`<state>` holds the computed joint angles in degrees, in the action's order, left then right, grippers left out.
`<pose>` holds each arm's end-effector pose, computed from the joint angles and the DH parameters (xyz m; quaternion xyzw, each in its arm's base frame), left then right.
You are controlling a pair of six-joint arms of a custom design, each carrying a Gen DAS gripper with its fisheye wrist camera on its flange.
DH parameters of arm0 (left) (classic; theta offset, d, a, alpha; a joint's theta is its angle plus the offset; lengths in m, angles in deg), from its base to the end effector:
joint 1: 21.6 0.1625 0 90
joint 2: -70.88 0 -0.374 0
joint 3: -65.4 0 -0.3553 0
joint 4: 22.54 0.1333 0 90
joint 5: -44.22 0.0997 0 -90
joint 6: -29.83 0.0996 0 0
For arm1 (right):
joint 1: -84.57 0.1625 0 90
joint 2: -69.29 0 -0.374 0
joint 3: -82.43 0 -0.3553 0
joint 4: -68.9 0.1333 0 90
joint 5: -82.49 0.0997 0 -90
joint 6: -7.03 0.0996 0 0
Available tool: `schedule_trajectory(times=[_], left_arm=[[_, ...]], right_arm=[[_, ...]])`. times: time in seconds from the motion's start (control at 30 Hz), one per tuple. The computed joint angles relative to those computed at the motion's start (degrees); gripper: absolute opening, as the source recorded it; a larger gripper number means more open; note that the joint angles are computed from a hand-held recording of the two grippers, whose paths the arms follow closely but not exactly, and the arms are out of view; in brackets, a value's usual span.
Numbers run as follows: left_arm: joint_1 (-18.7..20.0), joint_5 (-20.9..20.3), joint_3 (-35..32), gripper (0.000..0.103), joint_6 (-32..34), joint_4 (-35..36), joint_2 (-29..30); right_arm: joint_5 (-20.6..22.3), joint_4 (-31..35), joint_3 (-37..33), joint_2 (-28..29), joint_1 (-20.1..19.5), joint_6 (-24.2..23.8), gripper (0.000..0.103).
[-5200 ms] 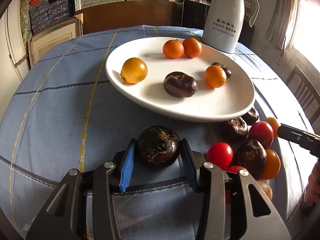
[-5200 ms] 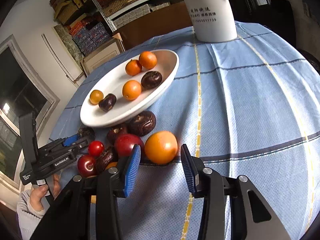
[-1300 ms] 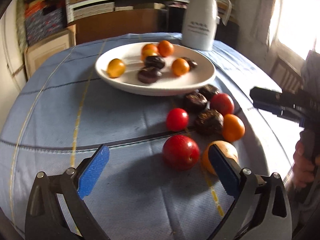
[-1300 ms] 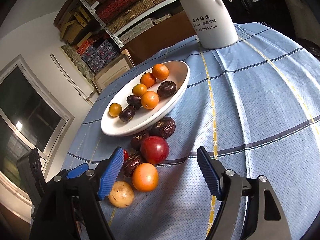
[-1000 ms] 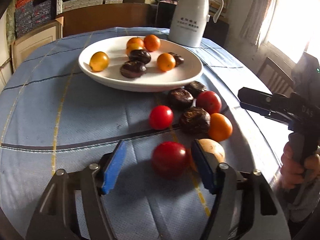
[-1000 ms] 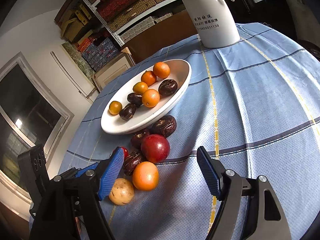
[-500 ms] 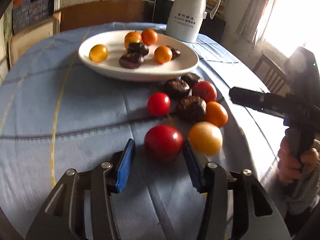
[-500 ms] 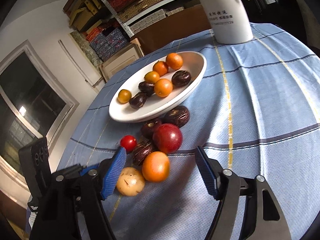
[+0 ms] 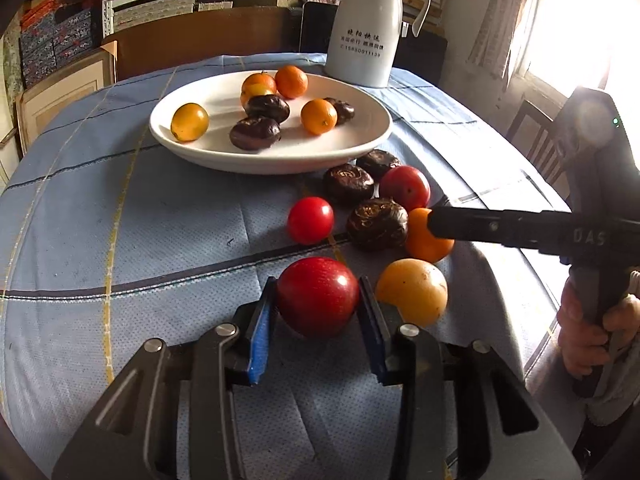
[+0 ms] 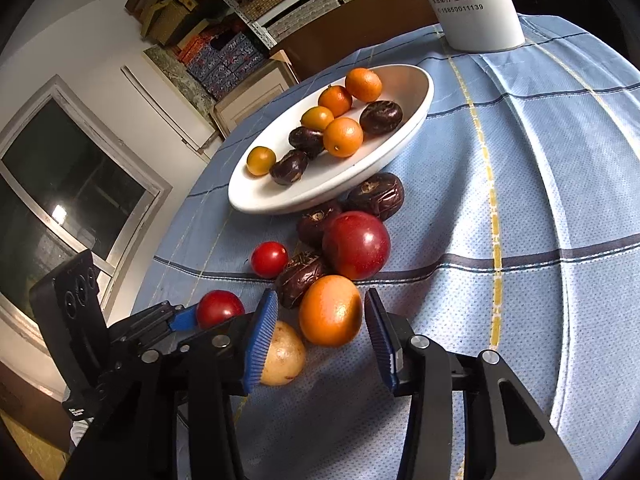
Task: Organize fruits
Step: 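Grasp a red plum with the left gripper while the right gripper grasps a tangerine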
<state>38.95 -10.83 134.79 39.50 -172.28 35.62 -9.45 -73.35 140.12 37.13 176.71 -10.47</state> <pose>-0.1905 -0.7246 0.1485 0.2487 0.8987 -0.2586 0.2522 0.1586 -0.7656 0.1644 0.1621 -0.9592 0.2268 0.0472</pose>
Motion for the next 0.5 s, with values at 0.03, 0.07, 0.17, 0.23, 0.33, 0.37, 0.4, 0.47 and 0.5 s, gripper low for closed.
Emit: schedule_trajectory(times=[0.03, 0.07, 0.17, 0.23, 0.33, 0.37, 0.4, 0.47, 0.5], left_arm=[[-0.02, 0.13, 0.08, 0.038, -0.20, 0.03, -0.04], [0.04, 0.27, -0.12, 0.038, -0.50, 0.27, 0.04], [0.41, 0.10, -1.18, 0.038, -1.89, 2.21, 0.37], [0.55, -0.17, -1.63, 0.038, -2.23, 2.99, 0.54], [0.56, -0.32, -1.68, 0.038, -2.01, 3.02, 0.59], [0.52, -0.46, -1.46, 0.038, -1.89, 2.68, 0.47], [0.38, -0.50, -0.87, 0.038, -1.46, 1.35, 0.22], [-0.06, 0.12, 0.47, 0.038, -0.47, -2.22, -0.32], [-0.24, 0.20, 0.90, 0.038, -0.29, -3.70, -0.72]], right_arm=[[-0.34, 0.47, -0.41, 0.27, 0.05, 0.10, 0.046], [-0.82, 1.00, -0.89, 0.61, 0.16, 0.08, 0.046], [-2.96, 1.64, -1.97, 1.67, 0.69, -0.57, 0.045], [-4.06, 0.40, -1.28, 1.72, 1.06, -1.86, 0.043], [-4.77, -0.51, -0.79, 1.71, 1.25, -2.71, 0.036], [-4.55, -0.67, -0.67, 1.63, 1.21, -2.70, 0.036], [-4.25, -1.56, 0.01, 1.26, 1.18, -2.79, 0.035], [-2.45, -5.00, 2.20, -0.07, 0.91, -3.20, 0.035], [-0.62, -7.59, 3.94, -1.16, 0.68, -3.18, 0.035]])
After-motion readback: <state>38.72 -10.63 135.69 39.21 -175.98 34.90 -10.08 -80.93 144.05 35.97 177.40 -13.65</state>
